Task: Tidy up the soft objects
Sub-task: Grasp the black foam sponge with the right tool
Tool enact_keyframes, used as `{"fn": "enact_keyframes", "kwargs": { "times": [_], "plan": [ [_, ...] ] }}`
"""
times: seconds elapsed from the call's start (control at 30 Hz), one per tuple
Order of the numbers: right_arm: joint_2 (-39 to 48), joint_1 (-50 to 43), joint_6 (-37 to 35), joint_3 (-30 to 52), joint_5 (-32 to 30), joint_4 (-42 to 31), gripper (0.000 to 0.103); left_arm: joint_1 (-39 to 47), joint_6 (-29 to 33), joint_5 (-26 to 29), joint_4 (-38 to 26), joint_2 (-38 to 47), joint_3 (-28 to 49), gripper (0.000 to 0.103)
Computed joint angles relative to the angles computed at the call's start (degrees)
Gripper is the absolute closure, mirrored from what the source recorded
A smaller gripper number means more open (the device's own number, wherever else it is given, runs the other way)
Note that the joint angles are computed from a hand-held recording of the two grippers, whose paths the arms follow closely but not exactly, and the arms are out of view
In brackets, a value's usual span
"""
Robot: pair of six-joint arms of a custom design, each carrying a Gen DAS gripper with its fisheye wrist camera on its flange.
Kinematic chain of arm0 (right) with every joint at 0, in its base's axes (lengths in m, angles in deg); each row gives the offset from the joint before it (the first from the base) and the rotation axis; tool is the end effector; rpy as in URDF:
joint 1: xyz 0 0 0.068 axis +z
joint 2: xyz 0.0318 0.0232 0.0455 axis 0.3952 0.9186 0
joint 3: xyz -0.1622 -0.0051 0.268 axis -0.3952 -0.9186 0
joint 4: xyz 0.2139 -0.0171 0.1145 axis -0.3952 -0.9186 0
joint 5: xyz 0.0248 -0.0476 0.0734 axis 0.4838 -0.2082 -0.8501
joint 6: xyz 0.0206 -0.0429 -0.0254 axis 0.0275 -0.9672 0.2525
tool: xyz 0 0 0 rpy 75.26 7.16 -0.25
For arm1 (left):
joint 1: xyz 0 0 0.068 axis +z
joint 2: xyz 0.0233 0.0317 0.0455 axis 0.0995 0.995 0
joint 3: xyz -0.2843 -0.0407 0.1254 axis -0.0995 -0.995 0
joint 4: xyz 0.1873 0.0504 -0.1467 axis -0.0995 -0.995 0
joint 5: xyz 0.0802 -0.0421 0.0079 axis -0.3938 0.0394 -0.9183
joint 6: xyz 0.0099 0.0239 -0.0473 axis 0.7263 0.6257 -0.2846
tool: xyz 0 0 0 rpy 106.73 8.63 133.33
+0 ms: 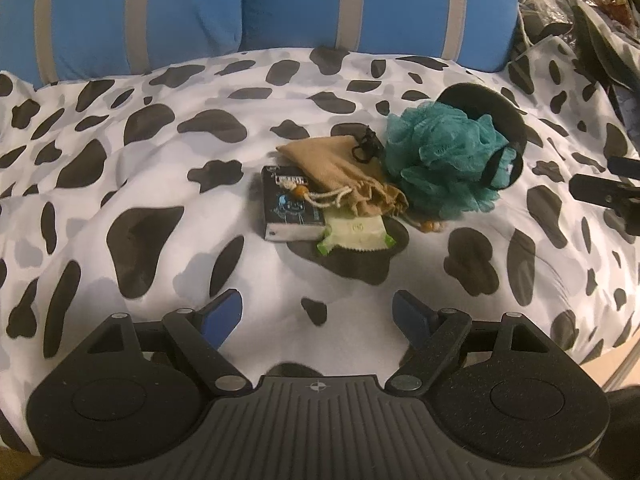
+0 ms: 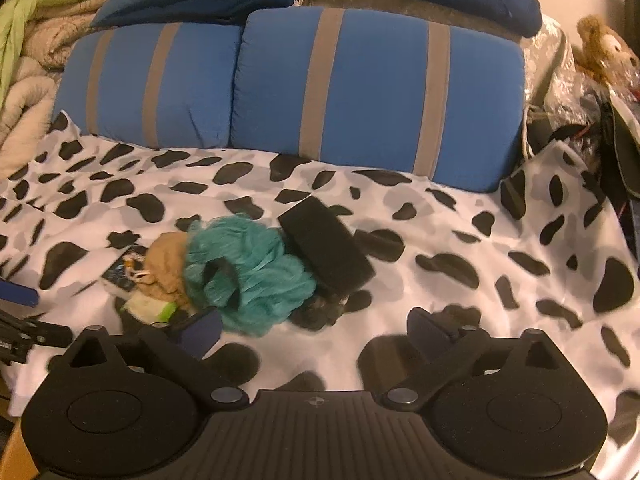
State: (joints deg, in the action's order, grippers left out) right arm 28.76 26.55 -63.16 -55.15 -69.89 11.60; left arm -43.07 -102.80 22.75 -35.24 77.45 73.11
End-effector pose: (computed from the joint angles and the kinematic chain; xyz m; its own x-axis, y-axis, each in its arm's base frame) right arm 0.2379 0.0189 0.1582 -0.6139 -0.1917 -0.7657 -0.2695 0.9627 -0.0250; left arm 0.2077 -0.2175 0.1575 -0.8276 0.0648 -0.5576 0.0986 0.9947 -0.0307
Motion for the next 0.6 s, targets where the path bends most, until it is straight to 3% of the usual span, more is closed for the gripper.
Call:
{"fn": "enact_keyframes", "kwargs": {
  "times": [0.6],
  "plan": [
    [17.8,2.4,-3.6,15.4,3.1,2.1,0.017,6.5,6.4,2.0,-2.5,2.9,5.4,0.02]
  ]
}}
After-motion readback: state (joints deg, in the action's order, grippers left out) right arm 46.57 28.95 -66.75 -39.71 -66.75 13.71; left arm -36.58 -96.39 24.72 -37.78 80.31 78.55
